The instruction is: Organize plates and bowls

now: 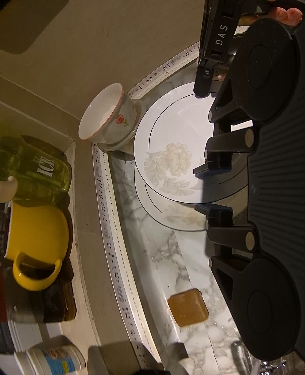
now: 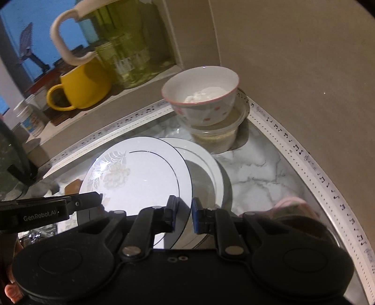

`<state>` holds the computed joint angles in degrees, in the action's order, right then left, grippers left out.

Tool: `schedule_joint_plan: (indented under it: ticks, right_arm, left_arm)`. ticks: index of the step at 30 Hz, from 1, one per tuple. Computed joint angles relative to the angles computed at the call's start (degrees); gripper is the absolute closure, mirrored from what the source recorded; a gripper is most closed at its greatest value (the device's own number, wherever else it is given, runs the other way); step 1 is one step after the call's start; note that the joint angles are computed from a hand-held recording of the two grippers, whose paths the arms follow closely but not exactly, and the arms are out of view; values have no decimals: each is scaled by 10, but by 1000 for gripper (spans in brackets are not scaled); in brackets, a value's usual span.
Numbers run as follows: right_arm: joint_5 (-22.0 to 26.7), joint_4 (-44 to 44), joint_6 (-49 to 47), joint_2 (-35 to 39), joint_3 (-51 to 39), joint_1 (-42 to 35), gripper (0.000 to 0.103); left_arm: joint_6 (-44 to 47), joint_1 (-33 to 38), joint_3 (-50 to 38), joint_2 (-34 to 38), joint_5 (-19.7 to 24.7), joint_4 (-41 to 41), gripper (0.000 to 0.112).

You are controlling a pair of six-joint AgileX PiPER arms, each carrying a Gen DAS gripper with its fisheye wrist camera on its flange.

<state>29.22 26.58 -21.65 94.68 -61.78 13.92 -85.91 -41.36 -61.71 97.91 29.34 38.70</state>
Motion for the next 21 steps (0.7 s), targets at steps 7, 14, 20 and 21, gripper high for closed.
schedule_joint_plan:
  ticks: [7,14,20,21]
  right_arm:
    - [5,-44,49,38,-32,-1,89]
    - [16,-58,59,66,-51,-10,89]
    - [27,-43,41,78,-57,-23,90]
    - [29,-43,40,79,-59,-23,90]
  left_arm:
    - [40,28,-24,43,-38,-37,89]
    - [104,50,-38,76,-73,-105,89]
    - [126,57,-40,90,-88,-126,89]
    - [131,58,-40,91,-89,-131,89]
